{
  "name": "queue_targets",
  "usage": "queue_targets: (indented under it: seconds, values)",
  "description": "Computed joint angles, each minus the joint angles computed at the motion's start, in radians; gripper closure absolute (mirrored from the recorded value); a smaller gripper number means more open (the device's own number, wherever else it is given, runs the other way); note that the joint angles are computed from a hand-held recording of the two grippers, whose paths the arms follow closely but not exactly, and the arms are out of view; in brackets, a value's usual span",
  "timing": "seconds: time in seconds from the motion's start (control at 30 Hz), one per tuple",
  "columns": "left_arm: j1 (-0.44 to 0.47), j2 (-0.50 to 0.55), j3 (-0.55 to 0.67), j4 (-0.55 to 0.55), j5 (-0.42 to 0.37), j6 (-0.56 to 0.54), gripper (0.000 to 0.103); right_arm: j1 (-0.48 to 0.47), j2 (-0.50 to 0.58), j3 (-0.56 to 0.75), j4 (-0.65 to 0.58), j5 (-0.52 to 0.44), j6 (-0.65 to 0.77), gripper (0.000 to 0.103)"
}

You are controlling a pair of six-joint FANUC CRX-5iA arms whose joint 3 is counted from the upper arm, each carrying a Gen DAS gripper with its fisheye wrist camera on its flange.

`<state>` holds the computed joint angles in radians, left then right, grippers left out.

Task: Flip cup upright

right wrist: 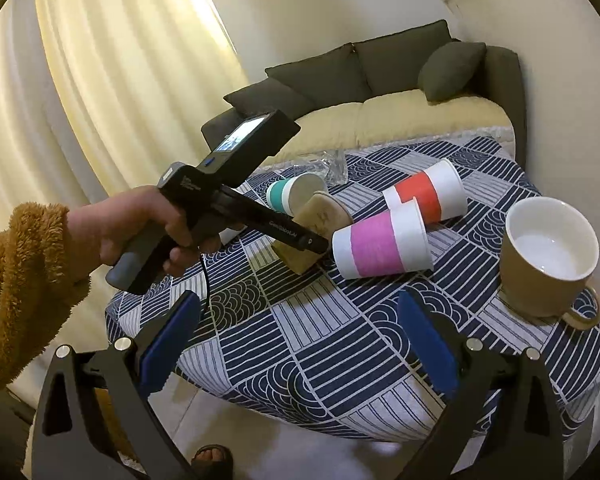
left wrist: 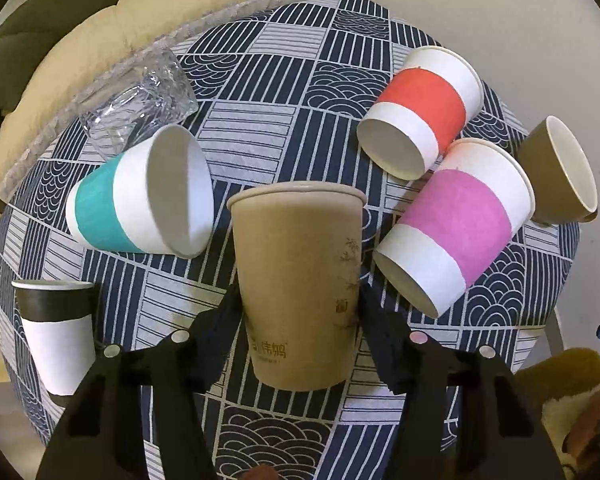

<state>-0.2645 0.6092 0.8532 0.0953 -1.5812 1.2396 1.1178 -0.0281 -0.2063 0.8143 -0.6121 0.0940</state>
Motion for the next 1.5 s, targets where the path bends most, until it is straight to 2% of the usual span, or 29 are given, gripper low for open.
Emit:
queue_targets:
  seconds: [0.1,0.27,0.4,0.57,0.83,0.97,1.03,1.13,1.27,1.5]
  values:
    - [-0.005,0.021,0.043,-0.015,-0.033,0.012,0.047,-0.001,0.002,0.001,-0.001,0.002,0.005,0.005]
    - [-0.006,0.013,0.045,-0.018,-0.04,0.013,0.047,0.002,0.003,0.001,-0.005,0.0,0.013,0.005]
    - [0.004,-0.023,0.007,-0.008,-0.039,0.029,0.047,0.005,0.006,0.001,0.017,-0.009,0.003,0.005]
    - [0.031,-0.119,-0.132,0.054,0.031,0.067,0.047,0.007,0.008,0.008,-0.022,0.012,0.048,0.005]
    - [0.085,-0.274,-0.386,0.216,0.121,0.196,0.047,0.014,0.035,0.08,-0.24,0.014,0.254,0.005]
    - [0.105,-0.348,-0.509,0.257,0.183,0.27,0.047,0.014,0.051,0.128,-0.346,-0.021,0.332,0.005]
    - [0.114,-0.378,-0.557,0.264,0.198,0.287,0.047,0.017,0.056,0.135,-0.349,-0.039,0.326,0.005]
    - [0.121,-0.4,-0.612,0.28,0.205,0.293,0.047,0.015,0.06,0.151,-0.395,-0.052,0.353,0.005]
    - [0.137,-0.437,-0.682,0.303,0.23,0.308,0.047,-0.006,0.083,0.222,-0.591,-0.076,0.494,0.005]
    - [0.149,-0.475,-0.748,0.316,0.253,0.313,0.047,-0.019,0.127,0.296,-0.726,-0.12,0.618,0.005]
